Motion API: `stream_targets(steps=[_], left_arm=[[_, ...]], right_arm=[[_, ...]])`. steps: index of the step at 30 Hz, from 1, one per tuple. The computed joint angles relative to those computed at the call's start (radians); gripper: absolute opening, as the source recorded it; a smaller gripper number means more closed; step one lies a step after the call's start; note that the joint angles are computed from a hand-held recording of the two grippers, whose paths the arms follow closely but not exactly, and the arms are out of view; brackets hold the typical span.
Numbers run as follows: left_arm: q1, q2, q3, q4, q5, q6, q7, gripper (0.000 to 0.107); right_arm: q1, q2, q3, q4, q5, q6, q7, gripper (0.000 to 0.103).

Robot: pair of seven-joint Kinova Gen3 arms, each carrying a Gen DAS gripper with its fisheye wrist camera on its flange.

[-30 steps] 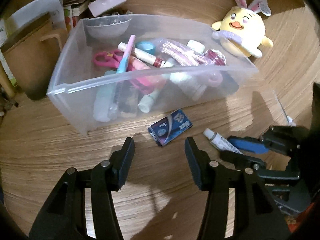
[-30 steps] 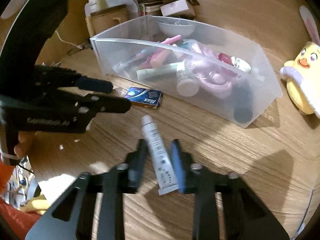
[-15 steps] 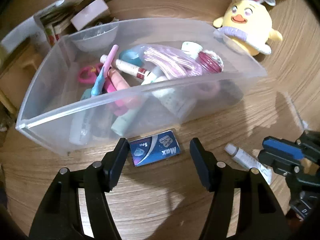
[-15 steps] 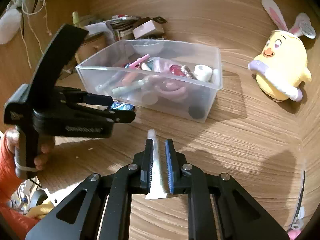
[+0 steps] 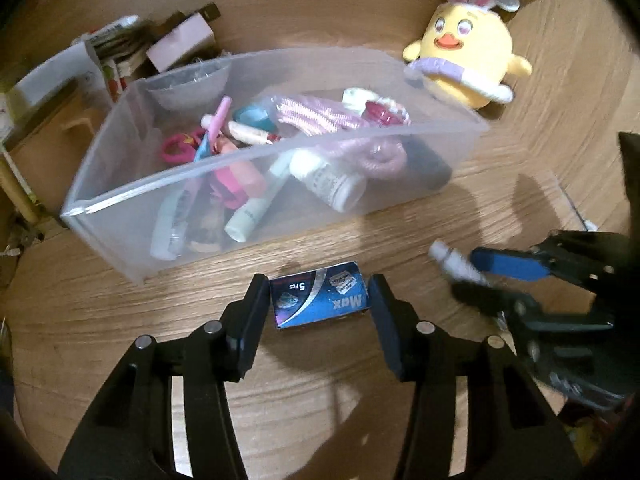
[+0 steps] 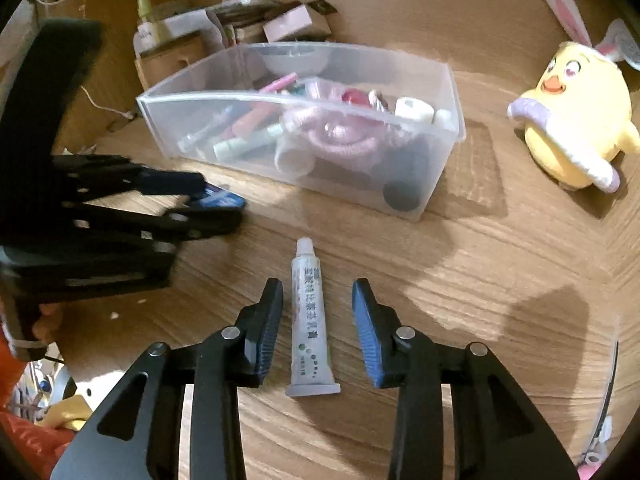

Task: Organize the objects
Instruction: 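Place the Max box and white tube into the clear box, opening both tools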

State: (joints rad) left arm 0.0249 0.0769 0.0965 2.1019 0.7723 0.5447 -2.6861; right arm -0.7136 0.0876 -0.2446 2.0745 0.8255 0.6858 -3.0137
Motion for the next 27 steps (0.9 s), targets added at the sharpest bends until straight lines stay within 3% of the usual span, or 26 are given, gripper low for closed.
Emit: stream_targets(steps=[1, 12, 19, 27], left_arm=[[-0.013, -0.015, -0.005, 0.006, 0.025, 0.015, -0.028, 0.05], [-0.069, -0.129, -0.127, 0.005, 0.271, 0.164, -0.28, 0.05], [-0.066, -0.083, -0.118, -0.085, 0.277, 0.153, -0.223, 0.05], [-0.066, 0.032, -0.052, -0.177, 0.176, 0.121, -0.108, 0.05]], right_arm=[[-0.003, 0.001, -0.002, -0.003, 0.0, 0.012, 0.0, 0.015], [-0.008, -0.084, -0.047, -0.014, 0.179, 0.081, -0.184, 0.015], [0.039, -0.079, -0.053, -0.088, 0.267, 0.136, -0.227, 0.015], [0.087, 0.014, 0.019, -0.187, 0.208, 0.118, -0.111, 0.015]])
